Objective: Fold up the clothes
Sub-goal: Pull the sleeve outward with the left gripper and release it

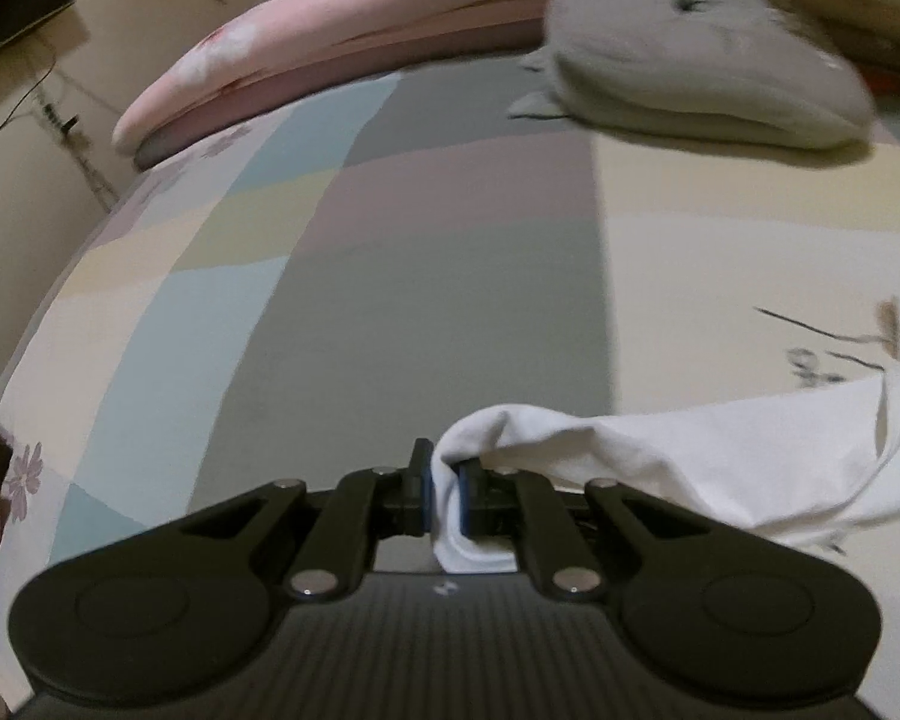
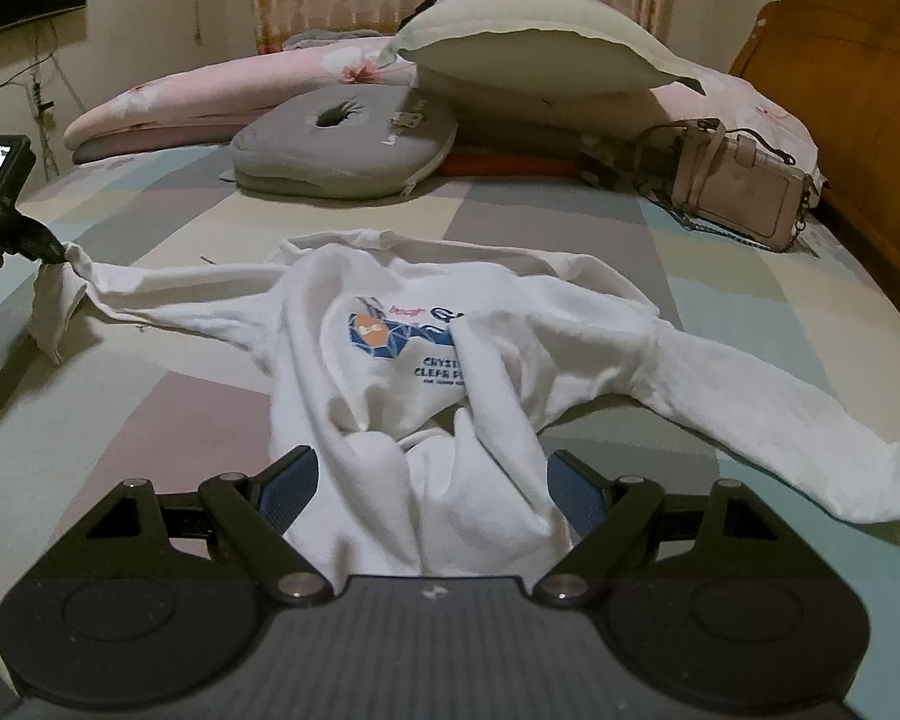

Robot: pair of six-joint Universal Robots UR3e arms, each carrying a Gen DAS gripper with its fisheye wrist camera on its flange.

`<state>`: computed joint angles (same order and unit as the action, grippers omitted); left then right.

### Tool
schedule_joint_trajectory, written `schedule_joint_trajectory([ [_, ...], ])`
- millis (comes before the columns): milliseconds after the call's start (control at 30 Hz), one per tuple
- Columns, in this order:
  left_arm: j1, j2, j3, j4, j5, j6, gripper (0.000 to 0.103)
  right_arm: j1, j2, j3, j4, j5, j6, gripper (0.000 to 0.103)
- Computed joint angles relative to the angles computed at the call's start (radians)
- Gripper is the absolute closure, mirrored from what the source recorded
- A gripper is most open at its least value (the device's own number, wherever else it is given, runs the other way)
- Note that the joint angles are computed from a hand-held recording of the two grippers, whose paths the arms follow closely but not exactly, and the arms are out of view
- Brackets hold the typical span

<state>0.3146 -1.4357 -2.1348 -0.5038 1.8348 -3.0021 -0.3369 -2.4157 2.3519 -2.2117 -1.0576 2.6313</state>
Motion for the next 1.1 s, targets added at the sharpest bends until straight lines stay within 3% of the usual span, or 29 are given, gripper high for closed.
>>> schedule_joint_trajectory([
  [200, 0.092, -0.089, 0.065, 0.011, -0.014, -0.023, 0.095, 0.058, 0.11, 0.005, -0.148, -0.062, 0.067, 0.016],
  [267, 0.113, -0.11, 0.074, 0.018, -0.039, -0.023, 0.087, 0.067, 0.136, 0.003, -0.168, -0.071, 0.076, 0.016],
  [433, 0.103, -0.102, 0.059, 0.031, -0.045, 0.023, 0.083, 0.085, 0.153, 0.011, -0.182, -0.077, 0.078, 0.016],
  [500, 0.103, -0.069, 0.042, 0.029, -0.055, 0.045, 0.069, 0.087, 0.151, 0.008, -0.17, -0.07, 0.077, 0.016],
  [667, 0.101, 0.055, 0.027, -0.016, -0.109, 0.122, 0.055, 0.075, 0.107, -0.002, -0.12, -0.04, 0.068, 0.016],
  [800, 0.094, 0.179, -0.023, -0.078, -0.205, 0.147, 0.037, 0.042, 0.045, -0.013, -0.046, 0.005, 0.051, 0.016],
  [933, 0.067, 0.255, -0.1, -0.114, -0.304, 0.197, 0.032, 0.041, 0.012, -0.019, -0.003, 0.017, 0.039, 0.016],
  [1100, -0.099, 0.109, -0.212, 0.149, -0.112, 0.216, 0.03, 0.078, 0.016, -0.024, -0.033, -0.019, 0.058, 0.016],
])
